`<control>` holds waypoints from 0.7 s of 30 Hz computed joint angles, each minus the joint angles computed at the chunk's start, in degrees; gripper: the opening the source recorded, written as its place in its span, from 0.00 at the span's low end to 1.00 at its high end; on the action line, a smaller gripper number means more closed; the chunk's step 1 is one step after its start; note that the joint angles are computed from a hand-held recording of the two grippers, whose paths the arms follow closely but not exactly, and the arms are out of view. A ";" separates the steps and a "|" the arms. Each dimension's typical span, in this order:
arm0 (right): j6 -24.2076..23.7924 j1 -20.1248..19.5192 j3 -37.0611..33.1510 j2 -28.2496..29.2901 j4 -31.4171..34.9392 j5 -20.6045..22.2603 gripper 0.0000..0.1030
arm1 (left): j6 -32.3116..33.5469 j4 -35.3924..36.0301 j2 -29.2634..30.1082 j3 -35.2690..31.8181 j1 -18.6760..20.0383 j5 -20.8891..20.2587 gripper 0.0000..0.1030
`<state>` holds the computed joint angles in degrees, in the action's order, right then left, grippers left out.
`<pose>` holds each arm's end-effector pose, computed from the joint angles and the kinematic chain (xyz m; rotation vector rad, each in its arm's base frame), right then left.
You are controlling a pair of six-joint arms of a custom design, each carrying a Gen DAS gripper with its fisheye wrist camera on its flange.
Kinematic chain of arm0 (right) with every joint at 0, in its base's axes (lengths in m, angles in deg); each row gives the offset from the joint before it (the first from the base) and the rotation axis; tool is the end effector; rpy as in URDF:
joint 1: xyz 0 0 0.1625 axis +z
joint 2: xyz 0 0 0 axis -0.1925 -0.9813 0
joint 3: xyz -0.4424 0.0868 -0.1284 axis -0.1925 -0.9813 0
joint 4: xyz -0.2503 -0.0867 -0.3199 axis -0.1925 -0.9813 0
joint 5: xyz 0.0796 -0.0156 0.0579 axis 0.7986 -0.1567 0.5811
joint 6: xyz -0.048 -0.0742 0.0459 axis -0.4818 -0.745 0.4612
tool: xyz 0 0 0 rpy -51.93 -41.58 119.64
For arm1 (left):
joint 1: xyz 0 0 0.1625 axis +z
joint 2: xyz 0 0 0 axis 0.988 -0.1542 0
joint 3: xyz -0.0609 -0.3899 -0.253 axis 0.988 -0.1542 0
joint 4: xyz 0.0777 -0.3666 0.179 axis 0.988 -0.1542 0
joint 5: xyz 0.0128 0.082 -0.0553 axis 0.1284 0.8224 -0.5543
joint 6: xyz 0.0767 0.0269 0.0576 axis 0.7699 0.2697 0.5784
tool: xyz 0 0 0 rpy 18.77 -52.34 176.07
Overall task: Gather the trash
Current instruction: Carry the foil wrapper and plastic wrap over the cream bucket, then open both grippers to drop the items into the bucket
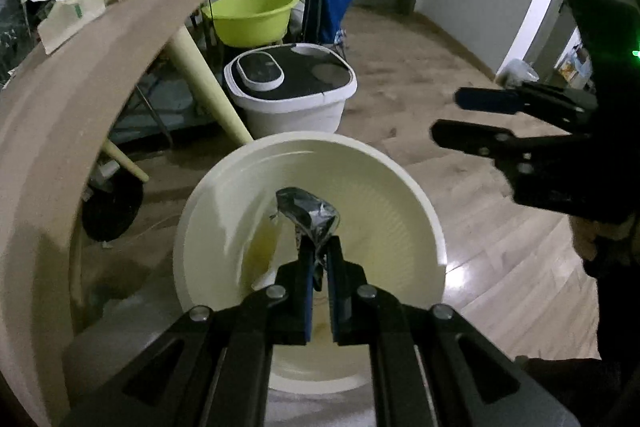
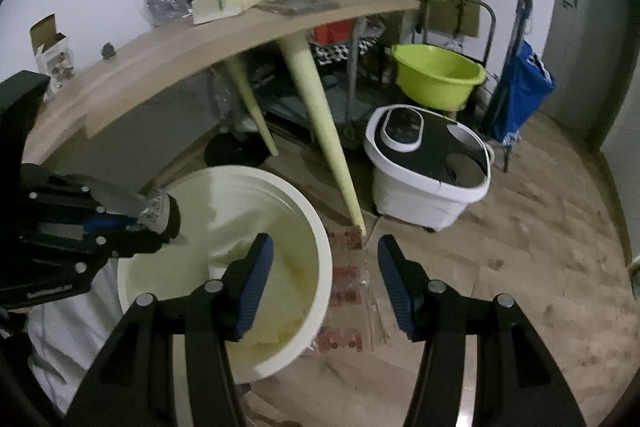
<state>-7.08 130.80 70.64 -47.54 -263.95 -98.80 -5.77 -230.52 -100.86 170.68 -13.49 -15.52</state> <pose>0.3562 -0.4935 0.0015 0.5388 -2.3414 0.7184 -0.0511 -0.6071 0.2723 0.9190 2.4245 -0.3219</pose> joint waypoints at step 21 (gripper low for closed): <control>5.08 4.23 1.90 -2.15 3.93 -6.30 0.59 | 0.84 0.97 -4.79 1.98 -2.28 -2.26 0.42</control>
